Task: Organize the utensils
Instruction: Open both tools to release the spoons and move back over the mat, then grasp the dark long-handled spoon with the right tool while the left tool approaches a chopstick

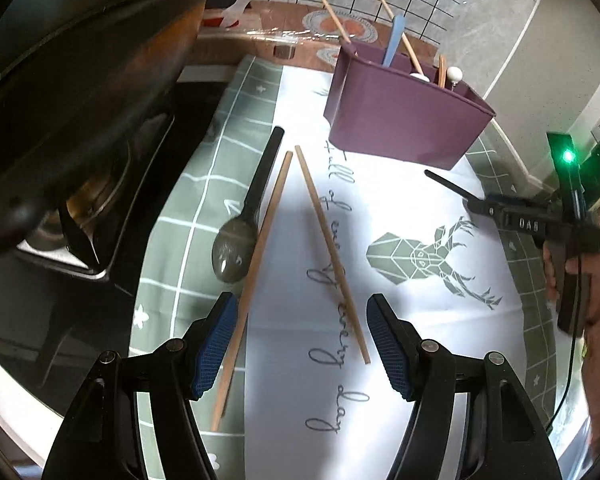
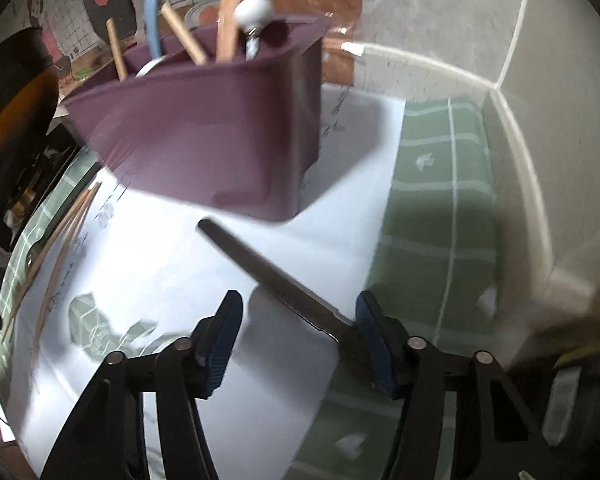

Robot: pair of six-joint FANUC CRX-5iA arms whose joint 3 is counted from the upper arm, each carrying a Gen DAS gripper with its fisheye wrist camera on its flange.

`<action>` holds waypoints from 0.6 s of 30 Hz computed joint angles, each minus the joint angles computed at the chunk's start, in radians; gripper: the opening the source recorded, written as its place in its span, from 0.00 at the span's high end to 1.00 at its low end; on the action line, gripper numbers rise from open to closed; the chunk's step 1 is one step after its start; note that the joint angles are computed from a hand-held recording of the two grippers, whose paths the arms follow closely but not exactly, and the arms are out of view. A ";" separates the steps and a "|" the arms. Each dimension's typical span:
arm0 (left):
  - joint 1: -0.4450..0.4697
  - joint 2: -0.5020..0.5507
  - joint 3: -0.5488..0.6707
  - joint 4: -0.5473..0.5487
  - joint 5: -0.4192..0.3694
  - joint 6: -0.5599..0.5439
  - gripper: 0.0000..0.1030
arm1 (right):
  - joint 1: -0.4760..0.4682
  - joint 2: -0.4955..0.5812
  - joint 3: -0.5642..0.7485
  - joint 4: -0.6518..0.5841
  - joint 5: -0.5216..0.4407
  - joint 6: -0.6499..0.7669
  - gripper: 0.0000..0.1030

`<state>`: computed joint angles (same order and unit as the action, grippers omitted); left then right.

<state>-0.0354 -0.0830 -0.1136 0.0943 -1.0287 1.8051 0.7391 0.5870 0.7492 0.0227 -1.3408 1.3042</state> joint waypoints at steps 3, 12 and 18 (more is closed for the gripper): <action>0.006 0.008 -0.013 0.019 0.006 -0.013 0.34 | 0.051 -0.070 -0.137 0.092 0.074 -0.051 0.65; 0.015 0.045 -0.017 0.088 0.026 -0.071 0.34 | 0.135 -0.157 -0.230 0.108 0.063 -0.165 0.89; 0.026 0.137 0.078 0.108 -0.018 -0.100 0.43 | 0.180 -0.242 -0.330 0.095 0.096 -0.298 0.89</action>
<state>-0.0098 0.0538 -0.0351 0.2025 -1.0469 1.7050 0.9187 0.3452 0.4194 0.1179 -1.2450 1.0060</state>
